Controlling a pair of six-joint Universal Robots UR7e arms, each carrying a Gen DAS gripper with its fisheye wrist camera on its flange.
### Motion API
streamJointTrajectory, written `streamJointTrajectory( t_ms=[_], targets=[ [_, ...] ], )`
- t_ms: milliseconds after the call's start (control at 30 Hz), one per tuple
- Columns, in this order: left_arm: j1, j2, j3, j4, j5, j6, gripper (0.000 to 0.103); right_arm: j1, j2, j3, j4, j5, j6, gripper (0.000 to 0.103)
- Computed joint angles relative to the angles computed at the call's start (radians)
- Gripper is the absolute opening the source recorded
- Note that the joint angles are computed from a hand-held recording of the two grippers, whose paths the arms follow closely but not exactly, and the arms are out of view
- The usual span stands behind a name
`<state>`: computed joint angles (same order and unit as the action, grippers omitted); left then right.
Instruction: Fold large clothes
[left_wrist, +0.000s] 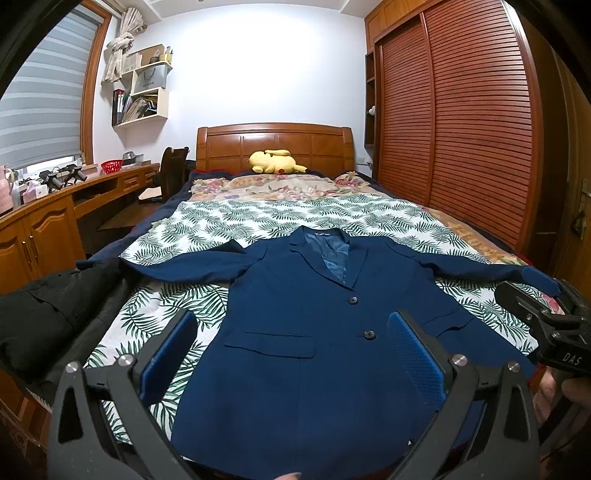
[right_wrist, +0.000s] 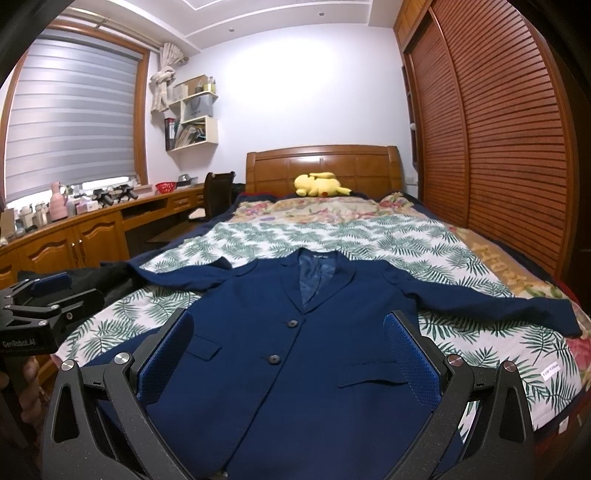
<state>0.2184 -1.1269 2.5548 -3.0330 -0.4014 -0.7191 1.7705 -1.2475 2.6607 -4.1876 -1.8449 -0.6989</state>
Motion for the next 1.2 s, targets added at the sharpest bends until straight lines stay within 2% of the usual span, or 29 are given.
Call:
streamJointTrajectory(
  t_ms=[433,667,1000,1200],
  targets=[
    [0.013,-0.003,0.007,0.019,-0.005,-0.011,0.103,0.036,0.025,-0.018,0.015,-0.034,0.014,0.103],
    [0.071,0.006,0.011,-0.03,-0.021,0.031,0.103,-0.001,0.075,-0.035,0.014,0.0,0.0,0.103],
    [0.192,0.039,-0.005,-0.211,-0.022,0.235,0.103,-0.038,0.144,-0.114,0.075,0.043,-0.005,0.103],
    [0.272,0.05,-0.03,-0.265,-0.036,0.329,0.103,-0.046,0.181,-0.173,0.122,0.058,0.001,0.103]
  ],
)
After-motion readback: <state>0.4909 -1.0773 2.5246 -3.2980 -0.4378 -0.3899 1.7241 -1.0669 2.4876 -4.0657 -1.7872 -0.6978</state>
